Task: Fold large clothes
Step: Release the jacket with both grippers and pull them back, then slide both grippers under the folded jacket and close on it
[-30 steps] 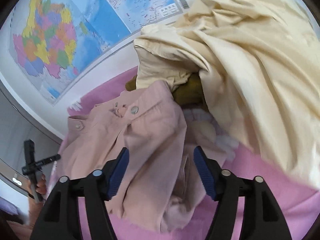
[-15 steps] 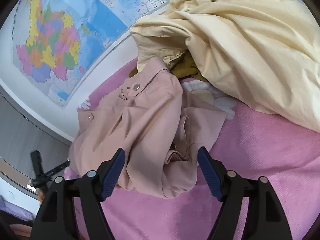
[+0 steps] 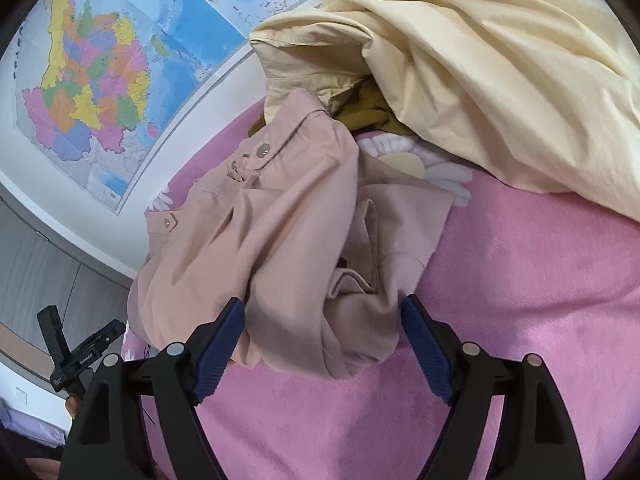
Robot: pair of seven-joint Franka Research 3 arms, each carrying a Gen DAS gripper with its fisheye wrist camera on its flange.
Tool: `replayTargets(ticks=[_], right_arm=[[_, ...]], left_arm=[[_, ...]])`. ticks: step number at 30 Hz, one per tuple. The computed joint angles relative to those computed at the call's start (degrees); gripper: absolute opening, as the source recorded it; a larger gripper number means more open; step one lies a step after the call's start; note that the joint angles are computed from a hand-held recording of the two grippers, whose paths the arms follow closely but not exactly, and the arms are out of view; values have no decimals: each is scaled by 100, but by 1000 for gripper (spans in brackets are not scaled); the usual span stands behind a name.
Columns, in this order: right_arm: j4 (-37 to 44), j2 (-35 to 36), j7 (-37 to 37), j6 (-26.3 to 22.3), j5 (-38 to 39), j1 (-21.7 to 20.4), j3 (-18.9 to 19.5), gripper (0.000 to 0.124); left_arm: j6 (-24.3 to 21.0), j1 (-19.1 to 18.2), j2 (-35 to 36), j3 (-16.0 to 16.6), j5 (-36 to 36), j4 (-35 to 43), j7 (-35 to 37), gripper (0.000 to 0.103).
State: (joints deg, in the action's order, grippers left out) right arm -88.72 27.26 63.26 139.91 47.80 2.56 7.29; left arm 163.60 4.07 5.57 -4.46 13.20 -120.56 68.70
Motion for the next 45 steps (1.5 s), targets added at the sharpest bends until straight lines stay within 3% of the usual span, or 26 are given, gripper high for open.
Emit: replayTargets(ticks=[2, 5, 8, 12, 17, 20, 30, 36, 41, 45], right_arm=[[-95, -54, -20, -20, 123, -51, 28, 80], [-271, -155, -21, -76, 266, -92, 22, 83], [-462, -247, -152, -246, 681, -230, 83, 83], [-636, -324, -246, -453, 1027, -263, 61, 84], [-520, -269, -159, -546, 1047, -141, 3, 87], [-343, -151, -66, -849, 1068, -131, 42, 87], [811, 754, 651, -176, 845, 188, 195, 92], [1425, 1259, 996, 293, 634, 232, 434, 95], [1861, 1587, 1177, 493, 166, 363, 453, 99], [1843, 1604, 1138, 773, -150, 450, 489, 99]], left_arm=[[21, 67, -65, -68, -389, -117, 237, 76], [31, 254, -205, -314, -2115, -380, 1529, 78], [-236, 246, -272, -421, -3795, -504, 2821, 78], [-652, 162, -142, -387, -5069, -422, 3754, 77], [-681, 144, 168, -419, -5454, -92, 3913, 78], [-842, 215, 399, -489, -5662, 230, 3992, 81], [-1318, 637, 1244, -789, -6197, 1388, 3883, 85], [-1198, 851, 1583, -1001, -6580, 1804, 3764, 87], [-1044, 841, 1780, -1099, -6406, 2043, 3630, 95], [-893, 800, 1838, -1136, -6098, 2095, 3431, 95]])
